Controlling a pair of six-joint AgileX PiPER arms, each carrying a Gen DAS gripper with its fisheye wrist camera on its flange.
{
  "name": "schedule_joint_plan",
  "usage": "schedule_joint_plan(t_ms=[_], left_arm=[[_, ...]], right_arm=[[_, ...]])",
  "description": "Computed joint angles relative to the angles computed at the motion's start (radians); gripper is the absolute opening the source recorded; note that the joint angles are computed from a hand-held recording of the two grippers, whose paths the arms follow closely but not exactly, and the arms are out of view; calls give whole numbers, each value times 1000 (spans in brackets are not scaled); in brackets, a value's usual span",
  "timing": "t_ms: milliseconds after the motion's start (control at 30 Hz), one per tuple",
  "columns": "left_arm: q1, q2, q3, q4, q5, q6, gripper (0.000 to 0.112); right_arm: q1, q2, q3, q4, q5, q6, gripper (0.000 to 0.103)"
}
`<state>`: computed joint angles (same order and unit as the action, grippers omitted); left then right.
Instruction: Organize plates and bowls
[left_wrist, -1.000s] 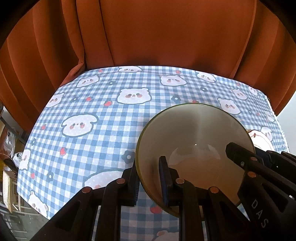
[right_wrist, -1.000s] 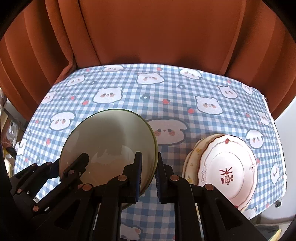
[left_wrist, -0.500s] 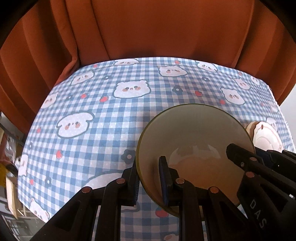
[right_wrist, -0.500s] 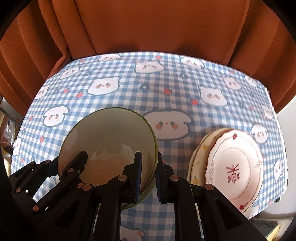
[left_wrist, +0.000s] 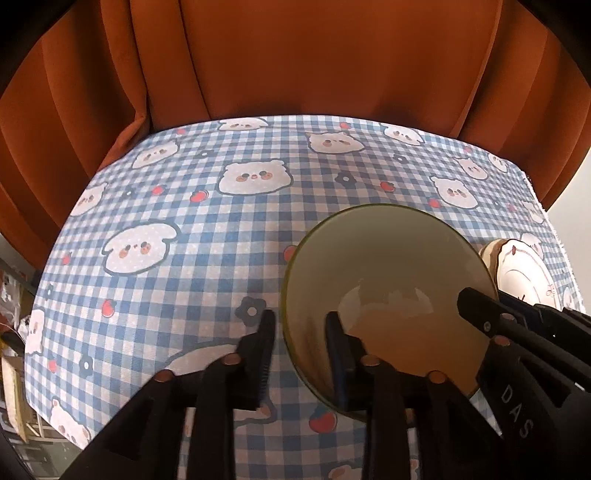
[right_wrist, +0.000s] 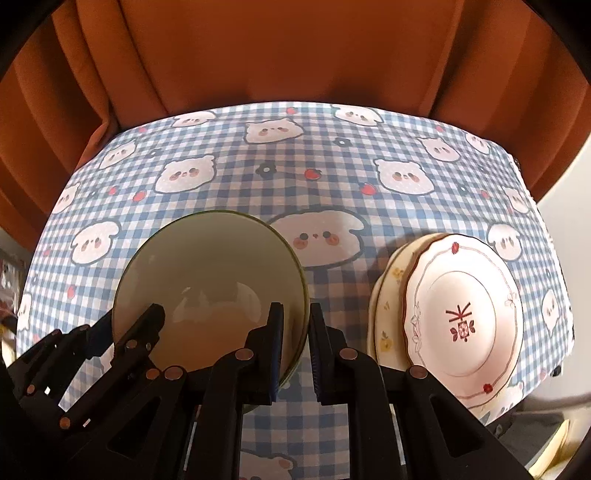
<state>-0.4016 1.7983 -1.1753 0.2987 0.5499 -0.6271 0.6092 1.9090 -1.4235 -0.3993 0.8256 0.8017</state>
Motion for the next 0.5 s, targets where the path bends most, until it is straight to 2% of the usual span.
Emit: schedule_joint_plan(t_ms=[100, 167, 400, 500], left_arm=[[30, -6, 13, -78, -22, 87, 44], [59, 1, 8, -166, -20, 184, 59], [151, 37, -10, -518, -4, 583, 68], [170, 52, -23, -589, 15, 673, 70]], right_arm=[[15, 9, -17, -27, 38, 50, 17], [22, 16, -30, -38, 62, 74, 18], [55, 46, -79, -59, 152, 146, 19], [66, 44, -82, -66, 171, 191, 19]])
